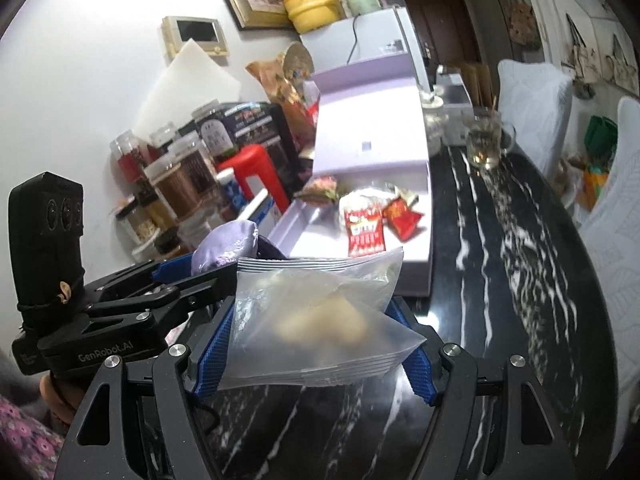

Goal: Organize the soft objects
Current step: 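Carry the purple pouch and zip bag with both grippers over the lavender box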

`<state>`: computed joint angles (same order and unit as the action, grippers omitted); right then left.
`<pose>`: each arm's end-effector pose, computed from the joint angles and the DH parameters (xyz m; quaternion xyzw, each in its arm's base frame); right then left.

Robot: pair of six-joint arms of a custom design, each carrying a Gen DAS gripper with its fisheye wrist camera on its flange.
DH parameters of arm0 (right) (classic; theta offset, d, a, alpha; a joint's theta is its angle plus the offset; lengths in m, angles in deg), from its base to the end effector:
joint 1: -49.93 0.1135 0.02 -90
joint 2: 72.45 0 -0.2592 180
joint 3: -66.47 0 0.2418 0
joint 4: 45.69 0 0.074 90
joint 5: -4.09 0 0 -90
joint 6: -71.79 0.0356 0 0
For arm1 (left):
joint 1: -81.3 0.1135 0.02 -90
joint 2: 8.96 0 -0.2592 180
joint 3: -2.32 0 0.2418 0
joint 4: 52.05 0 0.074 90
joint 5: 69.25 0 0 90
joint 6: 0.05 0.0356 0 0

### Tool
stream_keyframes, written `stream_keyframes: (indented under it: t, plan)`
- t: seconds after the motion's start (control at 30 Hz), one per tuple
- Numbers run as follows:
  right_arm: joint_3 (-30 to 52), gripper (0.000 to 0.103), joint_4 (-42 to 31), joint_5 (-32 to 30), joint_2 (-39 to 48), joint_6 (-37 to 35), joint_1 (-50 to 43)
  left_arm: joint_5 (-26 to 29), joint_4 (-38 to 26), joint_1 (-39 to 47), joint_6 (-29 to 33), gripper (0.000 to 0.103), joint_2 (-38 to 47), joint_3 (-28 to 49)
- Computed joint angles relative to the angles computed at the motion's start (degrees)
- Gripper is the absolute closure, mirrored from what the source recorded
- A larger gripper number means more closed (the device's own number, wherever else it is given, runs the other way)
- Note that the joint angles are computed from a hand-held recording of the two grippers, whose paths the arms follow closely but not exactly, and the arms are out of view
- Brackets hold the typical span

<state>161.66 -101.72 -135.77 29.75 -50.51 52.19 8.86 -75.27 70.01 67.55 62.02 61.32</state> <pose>0.3574 0.0413 0.2509 -0.3558 0.8129 0.3411 0.3104 0.2574 -0.0439 0.2456 -0.1329 0.8743 -0.0446 0.4647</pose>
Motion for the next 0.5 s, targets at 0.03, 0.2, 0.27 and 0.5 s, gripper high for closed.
stream_keyframes:
  t: [0.03,0.2,0.27,0.5]
  plan:
    - [0.66,0.029,0.20,-0.05,0.04,0.46,0.16,-0.10,0.23,0.37,0.30,0.046,0.24,0.50]
    - [4.91,0.029,1.22,-0.05,1.55,2.54,1.32,0.95,1.43,2.39,2.85,0.047,1.59,3.41]
    - [6.85,0.029,1.39,-0.21,2.59,3.04,1.60,0.84,1.99,2.88,3.91,0.046,2.35,4.65]
    - [15.53,0.029,1.91,-0.26,6.98,5.77,3.05,2.37,4.77,5.66,6.09,0.046,6.45,8.91]
